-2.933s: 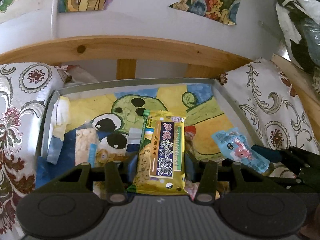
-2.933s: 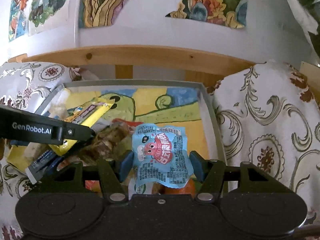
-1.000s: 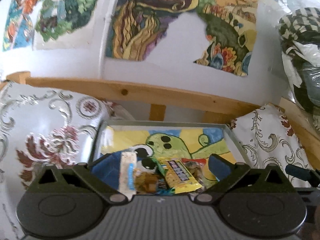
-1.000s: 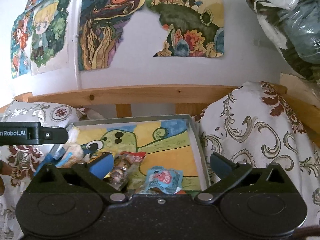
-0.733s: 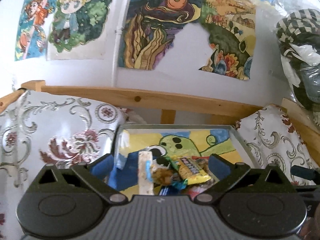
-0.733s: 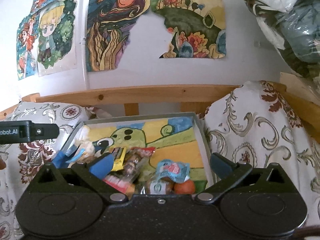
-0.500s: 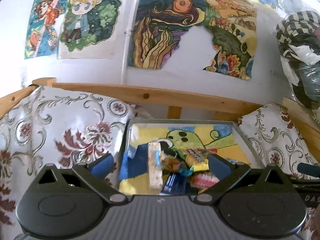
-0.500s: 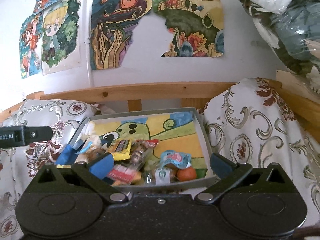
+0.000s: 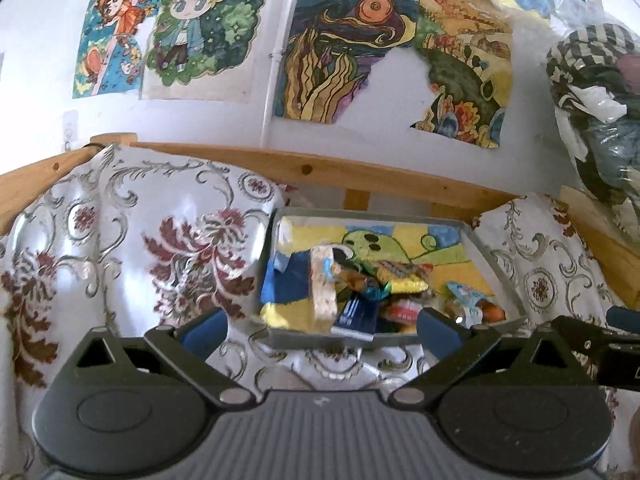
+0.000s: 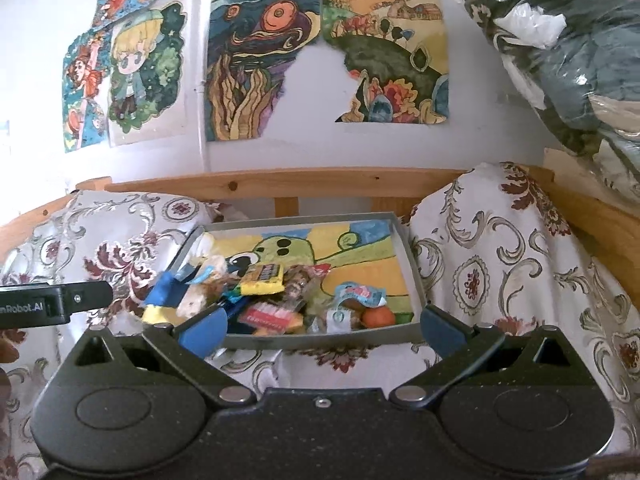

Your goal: Organize snacks

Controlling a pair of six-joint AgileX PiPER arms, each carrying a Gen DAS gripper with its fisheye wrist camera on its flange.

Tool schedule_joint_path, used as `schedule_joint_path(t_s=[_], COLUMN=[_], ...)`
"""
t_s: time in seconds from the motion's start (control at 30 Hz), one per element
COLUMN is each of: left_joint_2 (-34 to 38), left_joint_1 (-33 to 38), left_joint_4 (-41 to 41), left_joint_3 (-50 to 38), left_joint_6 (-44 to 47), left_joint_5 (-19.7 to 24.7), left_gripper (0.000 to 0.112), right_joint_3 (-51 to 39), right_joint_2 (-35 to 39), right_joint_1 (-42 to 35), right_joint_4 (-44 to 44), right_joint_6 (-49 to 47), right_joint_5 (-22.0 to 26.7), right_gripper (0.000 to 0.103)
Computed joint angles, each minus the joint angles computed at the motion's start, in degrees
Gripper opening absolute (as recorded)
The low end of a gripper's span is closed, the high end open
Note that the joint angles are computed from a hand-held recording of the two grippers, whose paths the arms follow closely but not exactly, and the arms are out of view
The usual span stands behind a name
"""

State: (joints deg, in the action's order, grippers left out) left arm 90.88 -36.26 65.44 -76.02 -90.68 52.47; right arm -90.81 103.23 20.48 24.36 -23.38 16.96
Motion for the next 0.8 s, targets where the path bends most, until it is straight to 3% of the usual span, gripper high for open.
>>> schedule_joint_path(t_s=[0.33,0.8], left_joint_2=[-4.64,-7.70], left_joint_1=[-5.05,-10.02], left_joint_4=[0.50,-0.46], left_joint_3=[7.57,15.16], left_joint_6=[-6.01,-12.78], left_joint_5=[5.27,8.91], left_gripper=[0.102,0.102], right_joint_3=[10.86,20.51], right_joint_2=[-6.67,-11.71], right_joint_1=[0.80,2.05], right_joint_4=[8.10,6.75], right_joint_6=[-8.19,-6.33], right_joint_5=[-3.19,-5.00], right_gripper=[0.102,0.102])
